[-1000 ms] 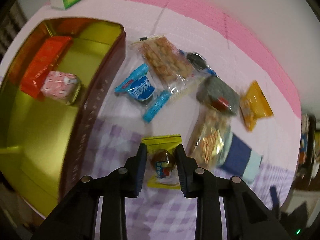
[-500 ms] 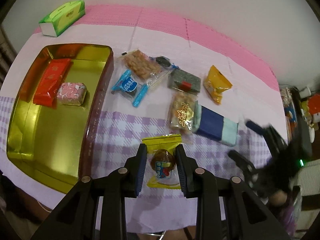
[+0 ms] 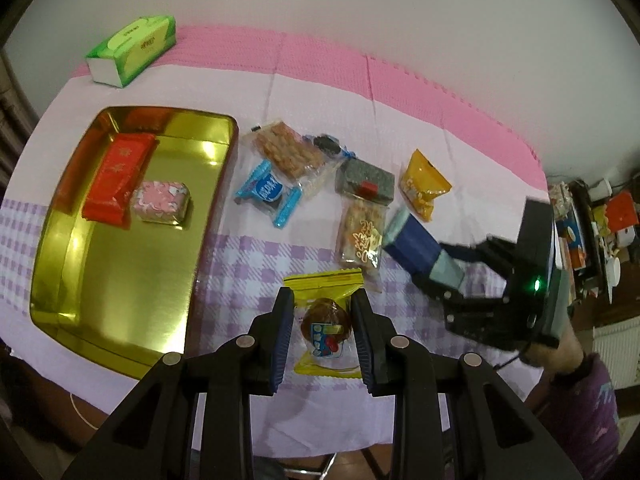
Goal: Organize snacks
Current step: 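Carry the peanut candy bag into the gold tin with the left gripper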
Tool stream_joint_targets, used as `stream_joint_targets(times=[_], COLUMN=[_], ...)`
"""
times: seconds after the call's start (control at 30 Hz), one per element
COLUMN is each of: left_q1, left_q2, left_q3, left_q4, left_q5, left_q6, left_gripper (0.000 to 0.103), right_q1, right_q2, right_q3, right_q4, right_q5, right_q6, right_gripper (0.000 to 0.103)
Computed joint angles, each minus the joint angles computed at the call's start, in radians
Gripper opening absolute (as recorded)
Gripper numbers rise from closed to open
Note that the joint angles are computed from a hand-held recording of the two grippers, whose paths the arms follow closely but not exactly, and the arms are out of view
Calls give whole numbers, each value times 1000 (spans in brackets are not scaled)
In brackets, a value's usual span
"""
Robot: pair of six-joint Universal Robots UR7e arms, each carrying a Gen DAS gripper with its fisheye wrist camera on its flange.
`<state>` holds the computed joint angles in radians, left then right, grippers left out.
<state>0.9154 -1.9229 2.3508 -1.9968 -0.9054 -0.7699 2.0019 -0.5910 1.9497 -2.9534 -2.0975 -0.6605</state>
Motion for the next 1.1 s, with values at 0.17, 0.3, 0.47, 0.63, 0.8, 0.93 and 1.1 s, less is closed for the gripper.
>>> stream_joint_targets(times=[0.17,0.3,0.47,0.63,0.8,0.93,1.1], left_q1=[-10,2,40,97,169,215,255], left_q2=[-78,-156,-241,-287,-259,-226,-187], left_q3=[-3,-19,-38,-32,-18,-6,11], left_q4=[55,137,224,244,155,76,5], left_q5=[22,53,116,191,239,270,315], left_q6=[-25,-57,-73,-40,58,133,212], left_gripper=[30,30,30,30,30,30,30], right_q1=[-7,-59,-90,-81,-50,-33,-25], right_q2=[-60,-135,-183,-221,-227,-227,-209], right_q3=[141,278,415,469,461,458,444], right_q4=[-151,-317,-518,-576,-578,-579,-583], right_q5=[74,227,331,356,333,326,328], right_q6=[86,233,361,425,447,455,473], right_gripper=[47,47,47,48,48,48,48])
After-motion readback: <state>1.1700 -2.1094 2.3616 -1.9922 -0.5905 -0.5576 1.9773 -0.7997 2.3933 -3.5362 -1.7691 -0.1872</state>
